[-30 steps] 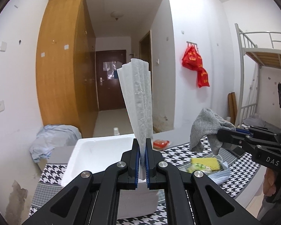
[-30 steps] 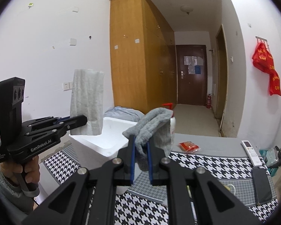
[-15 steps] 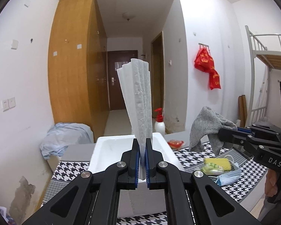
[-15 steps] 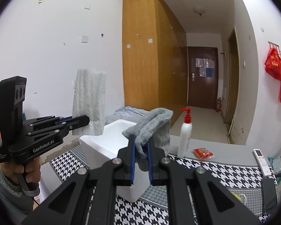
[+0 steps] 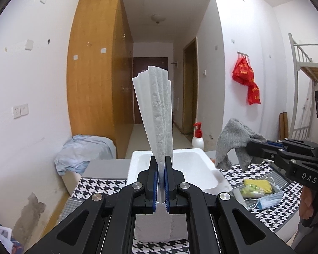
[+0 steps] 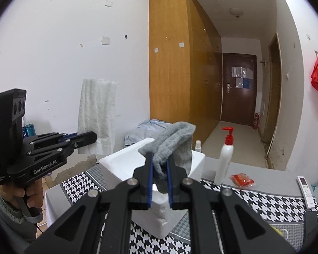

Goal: Organize soft objects
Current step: 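Lower the grey sock into the foam box and open the right gripper, then lower the white folded cloth into the foam box and open the left gripper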

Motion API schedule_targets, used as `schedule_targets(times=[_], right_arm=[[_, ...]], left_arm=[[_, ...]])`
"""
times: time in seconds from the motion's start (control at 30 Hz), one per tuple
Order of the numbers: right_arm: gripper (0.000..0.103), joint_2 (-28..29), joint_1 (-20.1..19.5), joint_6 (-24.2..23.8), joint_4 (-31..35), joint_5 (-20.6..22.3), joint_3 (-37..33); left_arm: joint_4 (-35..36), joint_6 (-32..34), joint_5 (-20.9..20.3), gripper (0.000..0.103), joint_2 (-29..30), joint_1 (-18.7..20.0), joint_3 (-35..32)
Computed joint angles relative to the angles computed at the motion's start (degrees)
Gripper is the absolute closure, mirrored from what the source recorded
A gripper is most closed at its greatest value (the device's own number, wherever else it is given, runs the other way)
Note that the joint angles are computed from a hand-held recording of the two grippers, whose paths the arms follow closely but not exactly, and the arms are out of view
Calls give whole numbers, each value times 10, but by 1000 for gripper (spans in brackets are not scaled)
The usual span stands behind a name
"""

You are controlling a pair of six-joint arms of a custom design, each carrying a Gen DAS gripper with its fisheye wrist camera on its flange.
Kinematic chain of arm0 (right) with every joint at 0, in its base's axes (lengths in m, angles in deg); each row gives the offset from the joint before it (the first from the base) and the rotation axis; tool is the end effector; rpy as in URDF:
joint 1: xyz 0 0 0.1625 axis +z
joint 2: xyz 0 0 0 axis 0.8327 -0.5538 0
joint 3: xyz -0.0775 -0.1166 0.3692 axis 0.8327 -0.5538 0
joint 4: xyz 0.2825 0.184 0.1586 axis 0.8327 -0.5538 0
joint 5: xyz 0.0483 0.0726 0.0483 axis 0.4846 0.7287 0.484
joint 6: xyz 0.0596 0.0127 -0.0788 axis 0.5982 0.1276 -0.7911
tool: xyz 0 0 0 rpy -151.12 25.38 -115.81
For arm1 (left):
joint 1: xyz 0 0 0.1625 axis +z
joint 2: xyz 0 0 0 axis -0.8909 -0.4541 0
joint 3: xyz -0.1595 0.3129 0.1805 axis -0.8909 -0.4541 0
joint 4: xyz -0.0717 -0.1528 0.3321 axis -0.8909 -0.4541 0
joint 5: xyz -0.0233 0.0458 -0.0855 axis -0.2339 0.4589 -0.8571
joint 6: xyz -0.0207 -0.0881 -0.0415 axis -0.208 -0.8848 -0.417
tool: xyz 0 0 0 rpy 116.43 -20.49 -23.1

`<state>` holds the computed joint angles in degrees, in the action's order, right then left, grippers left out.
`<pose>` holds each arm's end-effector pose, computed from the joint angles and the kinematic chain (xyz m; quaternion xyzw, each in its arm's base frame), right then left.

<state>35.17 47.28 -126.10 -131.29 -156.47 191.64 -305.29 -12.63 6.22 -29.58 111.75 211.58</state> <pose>0.2593 -0.5153 0.0751 0.4196 -0.7789 0.4461 0.1348 -0.1251 -0.4462 0.2152 0.3009 0.7551 -0.5251 0.2520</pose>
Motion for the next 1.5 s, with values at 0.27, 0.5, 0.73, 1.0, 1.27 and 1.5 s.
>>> schedule_targets(times=[0.27,0.5,0.73,1.0,1.27,1.5], right_arm=[[89,15,7,-1,32,-6,-31],[89,31,15,3,69,-18,-62],[89,43,19,7,106,-23,-90],[89,59,22,17,141,-39,-120],[80,73,24,25,161,-60,-146],[26,77,23,16,157,-55,-145]], left_arm=[[-4,4,5,97,-9,16,1],[-5,9,5,97,-8,30,-6],[-5,10,0,97,-14,41,-7],[8,13,-11,97,-18,57,-17],[16,19,-19,97,-20,64,-24],[17,17,-24,97,-16,69,-29]])
